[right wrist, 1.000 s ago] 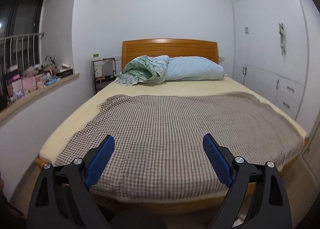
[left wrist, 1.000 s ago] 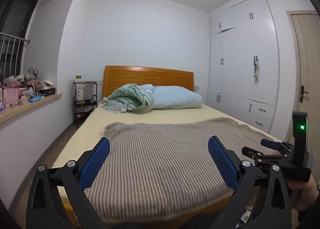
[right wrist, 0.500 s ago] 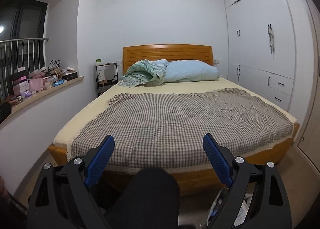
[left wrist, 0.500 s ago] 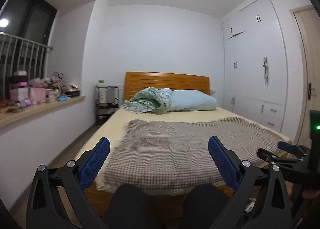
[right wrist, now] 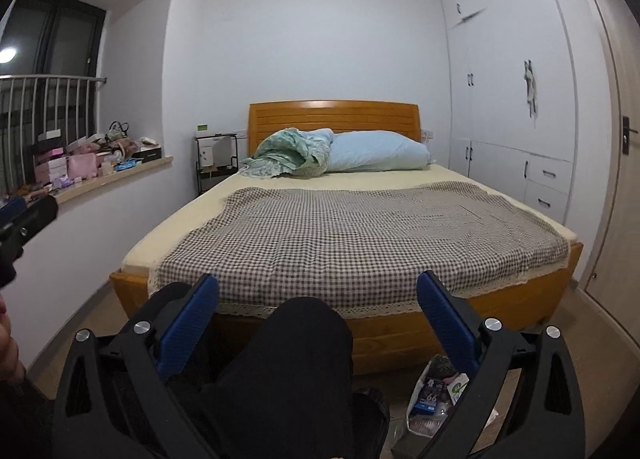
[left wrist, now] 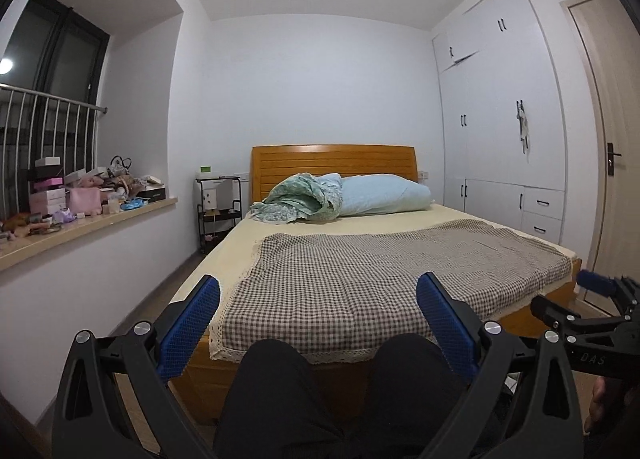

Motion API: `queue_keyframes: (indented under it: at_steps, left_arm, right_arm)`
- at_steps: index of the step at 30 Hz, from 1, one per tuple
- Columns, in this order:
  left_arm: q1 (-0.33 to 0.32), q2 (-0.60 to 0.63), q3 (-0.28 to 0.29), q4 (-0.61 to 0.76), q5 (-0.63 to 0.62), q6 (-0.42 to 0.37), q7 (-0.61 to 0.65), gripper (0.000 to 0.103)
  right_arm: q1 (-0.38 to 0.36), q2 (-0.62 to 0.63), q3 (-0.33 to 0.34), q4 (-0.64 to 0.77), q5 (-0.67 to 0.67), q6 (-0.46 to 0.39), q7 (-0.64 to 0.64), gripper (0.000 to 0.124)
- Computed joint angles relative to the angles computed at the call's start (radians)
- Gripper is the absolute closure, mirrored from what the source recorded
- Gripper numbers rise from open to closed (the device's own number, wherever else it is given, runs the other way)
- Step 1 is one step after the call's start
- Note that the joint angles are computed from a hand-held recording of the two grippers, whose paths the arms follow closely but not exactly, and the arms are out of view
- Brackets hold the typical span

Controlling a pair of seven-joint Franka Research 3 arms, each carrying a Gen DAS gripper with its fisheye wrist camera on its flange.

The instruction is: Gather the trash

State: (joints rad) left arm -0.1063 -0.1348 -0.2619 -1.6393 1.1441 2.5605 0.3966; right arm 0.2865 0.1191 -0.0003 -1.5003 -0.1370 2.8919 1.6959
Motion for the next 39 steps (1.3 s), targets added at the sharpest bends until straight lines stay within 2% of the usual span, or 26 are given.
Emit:
queue_keyframes:
  at_steps: [5, 9, 28, 31, 39]
  left_arm:
    - [0.007, -0.013, -0.005, 0.002, 0.051, 0.008, -0.028, 0.008]
    - [0.018, -0.030, -0.012, -0.007, 0.093, 0.008, -0.078, 0.008]
    - [0.023, -0.030, -0.012, -0.006, 0.073, 0.010, -0.062, 0.008]
    - [0.024, -0.030, -0.012, -0.006, 0.069, 0.012, -0.061, 0.008]
    - [0.026, -0.029, -0.012, -0.004, 0.069, 0.013, -0.060, 0.008]
  right_arm:
    - [0.031, -0.022, -0.040, -0.046, -0.199, 0.097, 0.136, 0.029]
    - [0.025, -0.027, -0.039, -0.052, -0.232, 0.109, 0.172, 0.029]
    - [-0.010, -0.044, -0.010, -0.069, -0.175, 0.081, 0.130, 0.029]
    - [-0.009, -0.049, -0.018, -0.074, -0.209, 0.082, 0.172, 0.029]
    - [-0.027, -0.060, -0.004, -0.083, -0.172, 0.075, 0.138, 0.029]
